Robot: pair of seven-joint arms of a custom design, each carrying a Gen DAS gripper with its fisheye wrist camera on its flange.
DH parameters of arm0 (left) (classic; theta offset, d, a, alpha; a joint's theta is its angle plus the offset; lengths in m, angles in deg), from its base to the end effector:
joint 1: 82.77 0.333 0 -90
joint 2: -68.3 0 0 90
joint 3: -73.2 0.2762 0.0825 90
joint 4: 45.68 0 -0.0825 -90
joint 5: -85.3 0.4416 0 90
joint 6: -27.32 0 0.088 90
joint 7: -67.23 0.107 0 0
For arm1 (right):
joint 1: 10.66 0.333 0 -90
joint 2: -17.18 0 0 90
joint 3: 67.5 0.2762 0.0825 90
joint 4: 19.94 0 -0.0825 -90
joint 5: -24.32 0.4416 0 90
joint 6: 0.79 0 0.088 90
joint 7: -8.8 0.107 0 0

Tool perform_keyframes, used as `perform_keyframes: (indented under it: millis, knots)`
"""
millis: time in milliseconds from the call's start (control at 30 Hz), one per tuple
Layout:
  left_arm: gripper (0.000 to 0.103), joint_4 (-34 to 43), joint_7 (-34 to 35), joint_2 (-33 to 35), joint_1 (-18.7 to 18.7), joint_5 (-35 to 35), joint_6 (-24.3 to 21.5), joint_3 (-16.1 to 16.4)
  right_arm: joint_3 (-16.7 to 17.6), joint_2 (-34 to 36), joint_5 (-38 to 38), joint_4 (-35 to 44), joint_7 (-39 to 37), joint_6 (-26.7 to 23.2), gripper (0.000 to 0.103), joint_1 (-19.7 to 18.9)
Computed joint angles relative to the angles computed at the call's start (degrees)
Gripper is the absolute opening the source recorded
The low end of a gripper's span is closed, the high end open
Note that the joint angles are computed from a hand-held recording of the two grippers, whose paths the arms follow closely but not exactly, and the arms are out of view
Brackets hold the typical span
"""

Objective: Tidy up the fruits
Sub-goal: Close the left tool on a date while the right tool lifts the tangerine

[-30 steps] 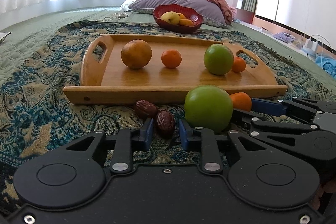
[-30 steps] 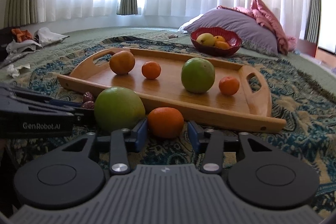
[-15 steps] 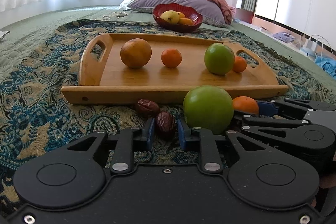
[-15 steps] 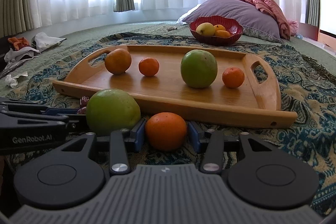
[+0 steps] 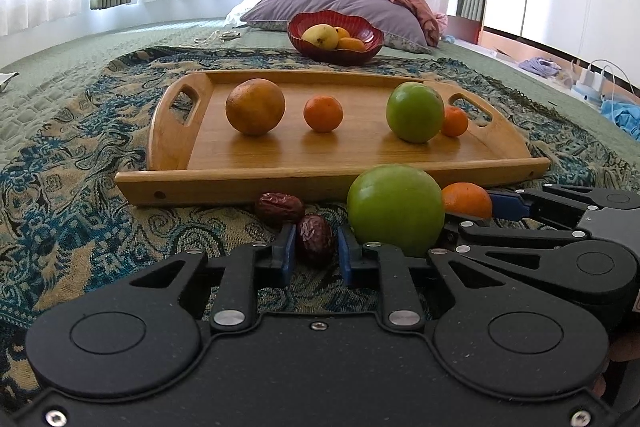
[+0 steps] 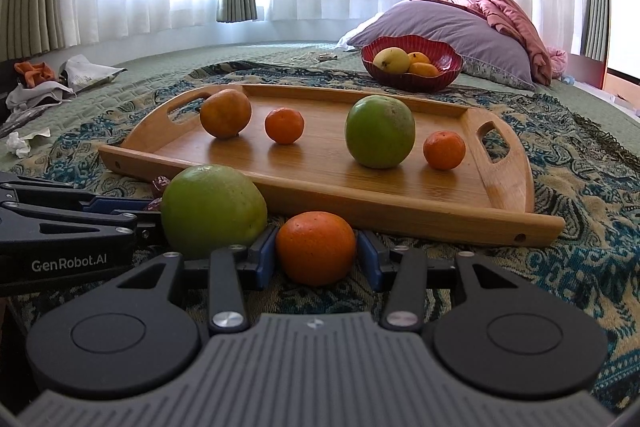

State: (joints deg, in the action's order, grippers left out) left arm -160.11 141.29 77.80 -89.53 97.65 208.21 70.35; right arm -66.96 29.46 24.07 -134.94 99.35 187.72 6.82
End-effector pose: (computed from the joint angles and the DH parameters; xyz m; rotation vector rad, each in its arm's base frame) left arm 0.6634 -0.1305 0.4278 -1.5699 1.7383 -1.0038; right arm 0.6436 0.2095 0.4091 -1.7466 1.2769 -0.7474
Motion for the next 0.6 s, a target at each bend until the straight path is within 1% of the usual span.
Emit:
perform_keyframes:
  millis: [100, 167, 233, 267, 300, 333, 433, 467, 500, 600]
  knots:
    - [0.019, -0.2, -1.0, -0.2, -0.6, 0.8, 0.3, 0.7, 0.1, 0.0, 0.1, 0.0, 0.1, 0.3, 0.055, -0.1]
    - [0.019, -0.6, -1.4, -0.5, -0.7, 1.0, 0.6, 0.9, -1.1, 0.0, 0.5, -0.3, 0.1, 0.7, 0.052, 1.1]
    - [0.019, -0.8, -3.4, -0.8, -2.2, 3.3, 0.7, 2.8, -0.8, -0.1, 0.8, -0.5, 0.2, 1.0, 0.047, 0.9]
    - [0.019, -0.8, -5.1, -0.9, -3.5, 5.2, 0.9, 4.4, -0.8, -0.2, 1.0, -0.7, 0.2, 1.2, 0.046, 0.9]
    - [0.019, -0.9, -6.4, -1.0, -4.2, 6.7, 1.1, 5.3, -0.8, -0.3, 1.1, -0.9, 0.2, 1.5, 0.045, 0.8]
    - [0.019, -0.9, -7.3, -1.1, -4.4, 7.8, 1.1, 5.7, -1.5, -0.4, 1.4, -1.0, 0.0, 1.6, 0.045, 1.6]
    - [0.019, -0.9, -8.1, -1.4, -3.5, 8.6, 1.1, 4.9, -4.6, -0.7, 2.8, -1.3, -1.0, 1.8, 0.044, 4.8]
    - [0.019, -0.9, -8.7, -1.5, -3.5, 9.0, 1.0, 5.0, -6.2, -0.7, 3.7, -1.3, -1.5, 1.9, 0.044, 6.6]
    - [0.019, -0.8, -9.4, -1.5, -3.5, 9.5, 1.0, 5.1, -8.7, -0.7, 5.0, -1.4, -2.1, 2.0, 0.044, 9.2]
    - [0.019, -0.7, -10.6, -1.7, -3.0, 10.4, 1.0, 4.8, -13.4, -0.8, 8.6, -1.7, -4.3, 2.3, 0.044, 14.3]
